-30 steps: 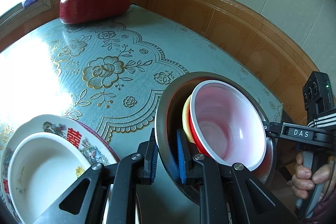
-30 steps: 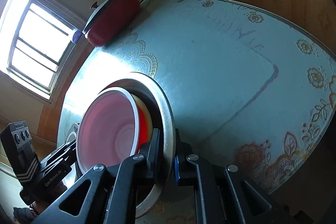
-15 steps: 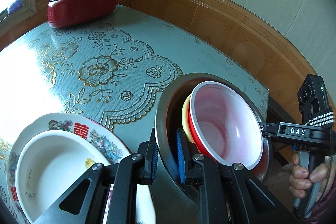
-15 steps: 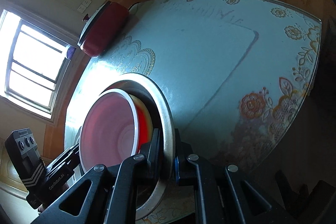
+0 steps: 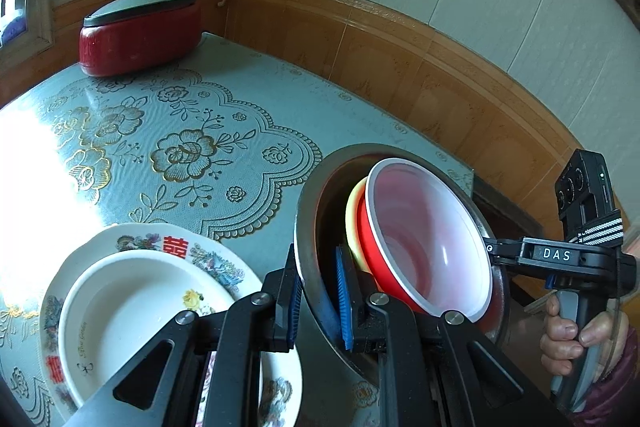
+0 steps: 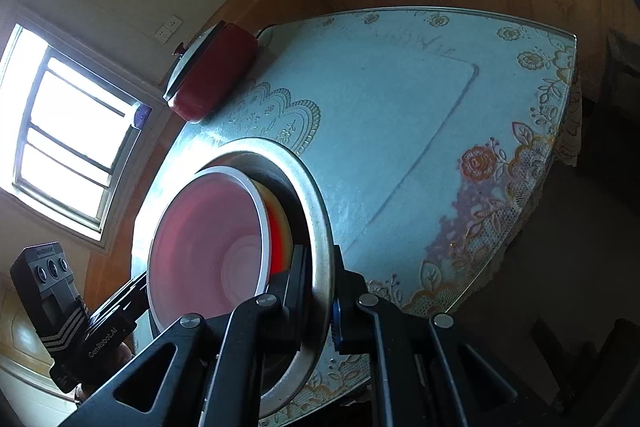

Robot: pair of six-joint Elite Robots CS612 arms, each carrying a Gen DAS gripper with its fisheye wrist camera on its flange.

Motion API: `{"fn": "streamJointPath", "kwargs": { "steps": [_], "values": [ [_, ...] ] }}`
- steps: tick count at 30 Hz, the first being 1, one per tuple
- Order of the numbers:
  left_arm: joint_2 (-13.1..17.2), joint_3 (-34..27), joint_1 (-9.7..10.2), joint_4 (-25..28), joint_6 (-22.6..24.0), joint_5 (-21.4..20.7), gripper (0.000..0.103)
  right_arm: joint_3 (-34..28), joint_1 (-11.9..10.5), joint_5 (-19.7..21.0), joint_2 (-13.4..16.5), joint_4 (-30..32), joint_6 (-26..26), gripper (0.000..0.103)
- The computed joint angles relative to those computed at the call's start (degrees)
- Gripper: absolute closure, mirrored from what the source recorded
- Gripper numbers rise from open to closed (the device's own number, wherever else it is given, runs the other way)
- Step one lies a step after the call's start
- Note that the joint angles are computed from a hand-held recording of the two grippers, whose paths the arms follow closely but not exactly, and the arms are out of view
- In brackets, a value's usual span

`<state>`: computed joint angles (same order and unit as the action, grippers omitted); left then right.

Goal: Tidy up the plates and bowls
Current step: 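Lower the steel basin onto the stacked plates with the left tool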

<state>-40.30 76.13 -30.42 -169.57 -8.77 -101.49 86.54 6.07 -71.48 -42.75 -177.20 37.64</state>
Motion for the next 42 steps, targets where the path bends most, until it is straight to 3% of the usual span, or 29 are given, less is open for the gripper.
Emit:
{"fn": "streamJointPath", "kwargs": {
  "steps": [6, 17, 29, 42],
  "values": [
    [-2.08, 3.04, 1.52, -1.93, -0.71, -0.61, 0.088, -2.64, 1.79, -0.07, 0.38, 1.25, -2.13, 0.094],
    [-5.97, 8.74, 5.14, -5.24, -3.31, 3.18, 0.089, -12.16, 5.62, 2.79, 4.19, 6.47, -7.52, 0.094],
    [-4.45, 8.55, 8.09, -2.18, -6.42, 1.24, 0.090, -18.17, 7.73, 1.01, 7.33, 14.12, -8.34, 0.094],
    [-3.31, 7.30, 9.08, 1.29, -5.82, -2.21, 0.089, -19.77, 8.36, -0.98, 8.67, 19.27, -7.98, 0.094]
  ]
}}
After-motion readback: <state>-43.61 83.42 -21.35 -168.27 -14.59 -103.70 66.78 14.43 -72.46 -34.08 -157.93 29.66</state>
